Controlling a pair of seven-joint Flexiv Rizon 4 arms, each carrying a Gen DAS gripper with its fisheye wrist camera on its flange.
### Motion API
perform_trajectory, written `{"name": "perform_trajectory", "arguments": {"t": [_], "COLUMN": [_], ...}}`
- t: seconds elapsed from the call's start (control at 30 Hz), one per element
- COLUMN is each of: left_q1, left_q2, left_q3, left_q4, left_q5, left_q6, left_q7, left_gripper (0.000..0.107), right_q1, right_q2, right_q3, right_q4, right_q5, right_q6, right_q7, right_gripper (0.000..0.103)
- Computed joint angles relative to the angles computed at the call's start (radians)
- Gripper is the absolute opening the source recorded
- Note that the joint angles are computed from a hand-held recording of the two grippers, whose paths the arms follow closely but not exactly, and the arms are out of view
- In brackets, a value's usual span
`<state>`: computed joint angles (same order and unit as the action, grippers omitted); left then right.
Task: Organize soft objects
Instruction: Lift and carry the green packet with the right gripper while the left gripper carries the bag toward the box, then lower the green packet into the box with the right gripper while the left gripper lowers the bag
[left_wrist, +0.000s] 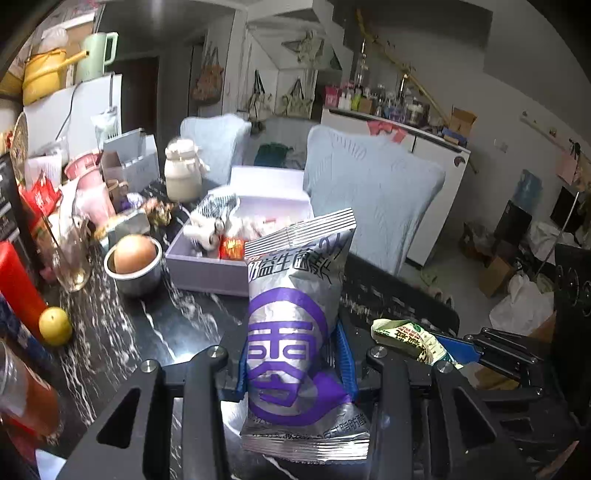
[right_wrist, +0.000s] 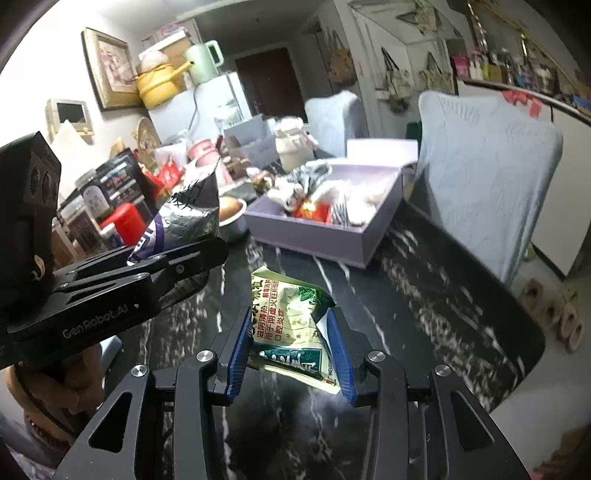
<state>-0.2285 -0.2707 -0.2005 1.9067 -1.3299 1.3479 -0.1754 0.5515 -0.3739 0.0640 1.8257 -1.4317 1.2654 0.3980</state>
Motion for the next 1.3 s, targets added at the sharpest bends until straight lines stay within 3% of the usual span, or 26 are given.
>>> {"name": "perform_trajectory", "arguments": {"t": [0.4,0.67,1.07,1.3], "left_q1": [-0.014,-0.011,0.048,0.031], "left_q2": [-0.041,-0.125,-0.328,-0.491], "left_q3": [-0.026,-0.056,-0.112,-0.044], "left_q4": [-0.131,-0.27,-0.523,-0.747], "left_q5": [-0.078,-0.083,0.218,0.475], "left_q6": [0.006,0.021,0.016,-0.062], "left_q7": [0.089,0.13,-0.088,-0.327], "left_gripper": [0.037,0.037,0.037,0.037], "right_q1": [-0.052,-0.072,-0.059,-0.045], "right_q2": [0.013,-0.017,-0.118,-0.212], "right_q3": [-0.018,-0.035,-0.111,-0.156], "right_q4": [-0.073,-0.147,-0.293,-0.402], "right_q5": [-0.098,-0.041,0.132,0.302], "right_q6": [0.028,0.015,0.046,0.059], "right_q7": [-0.007,-0.13,-0.339,-0.519], "right_gripper": [0.04,0.04,0.04,0.04]}}
